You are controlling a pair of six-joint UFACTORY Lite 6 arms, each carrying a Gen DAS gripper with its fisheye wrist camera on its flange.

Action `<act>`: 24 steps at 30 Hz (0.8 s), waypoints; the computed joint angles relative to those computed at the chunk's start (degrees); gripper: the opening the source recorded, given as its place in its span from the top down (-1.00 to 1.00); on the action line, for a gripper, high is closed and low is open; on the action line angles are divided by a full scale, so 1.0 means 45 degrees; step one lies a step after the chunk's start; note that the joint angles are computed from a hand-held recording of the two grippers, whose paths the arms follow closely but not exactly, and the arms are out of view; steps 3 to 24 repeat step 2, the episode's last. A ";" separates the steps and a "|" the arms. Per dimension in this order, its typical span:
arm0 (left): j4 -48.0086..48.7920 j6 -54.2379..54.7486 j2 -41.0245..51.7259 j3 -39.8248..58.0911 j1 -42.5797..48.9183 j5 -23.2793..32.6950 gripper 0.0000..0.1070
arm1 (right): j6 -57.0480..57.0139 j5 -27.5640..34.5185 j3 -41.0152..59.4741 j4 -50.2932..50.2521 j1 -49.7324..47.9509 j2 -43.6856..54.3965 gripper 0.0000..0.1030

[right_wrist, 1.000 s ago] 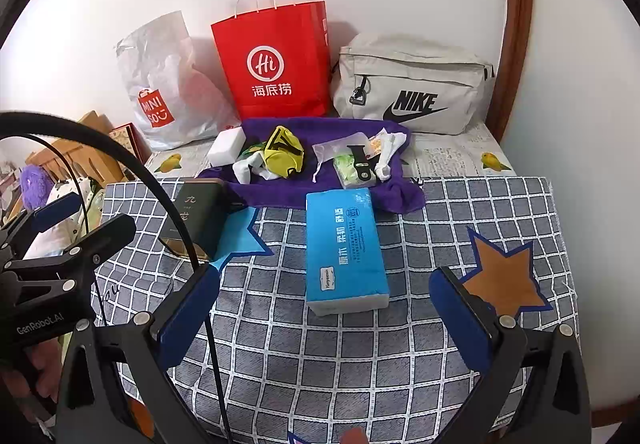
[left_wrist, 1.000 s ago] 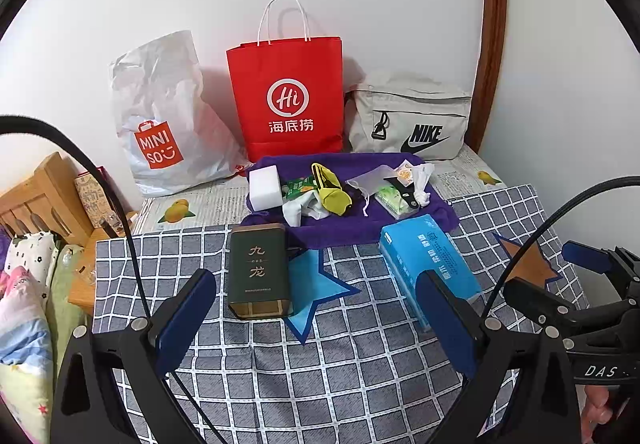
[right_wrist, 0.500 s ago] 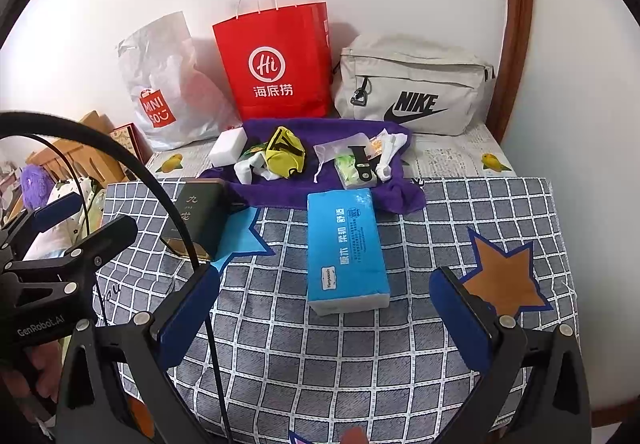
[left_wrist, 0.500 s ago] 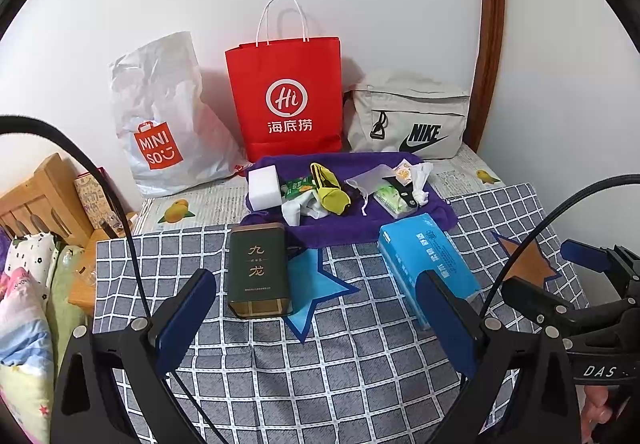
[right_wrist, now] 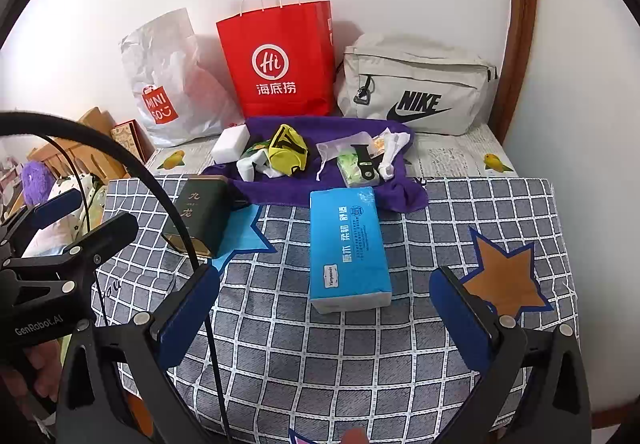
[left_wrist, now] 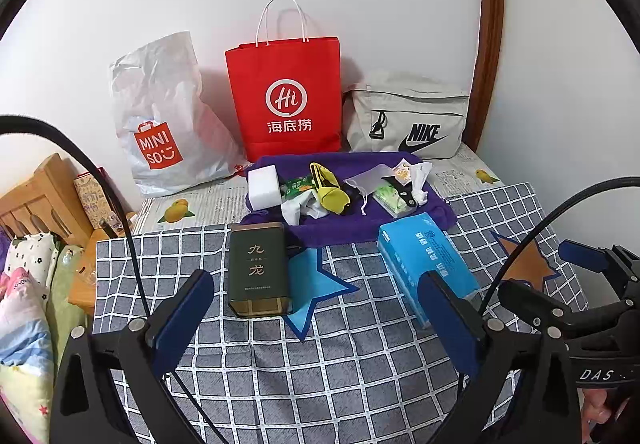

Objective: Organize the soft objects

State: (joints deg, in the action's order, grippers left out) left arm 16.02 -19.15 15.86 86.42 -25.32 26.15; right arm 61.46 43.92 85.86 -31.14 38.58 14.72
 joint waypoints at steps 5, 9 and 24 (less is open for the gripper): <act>0.0149 -0.0176 -0.0093 -0.0158 -0.0042 -0.0106 -0.92 | -0.0020 -0.0009 0.0009 0.0011 0.0000 0.0003 -1.00; 0.0149 -0.0176 -0.0093 -0.0158 -0.0042 -0.0106 -0.92 | -0.0020 -0.0009 0.0009 0.0011 0.0000 0.0003 -1.00; 0.0149 -0.0176 -0.0093 -0.0158 -0.0042 -0.0106 -0.92 | -0.0020 -0.0009 0.0009 0.0011 0.0000 0.0003 -1.00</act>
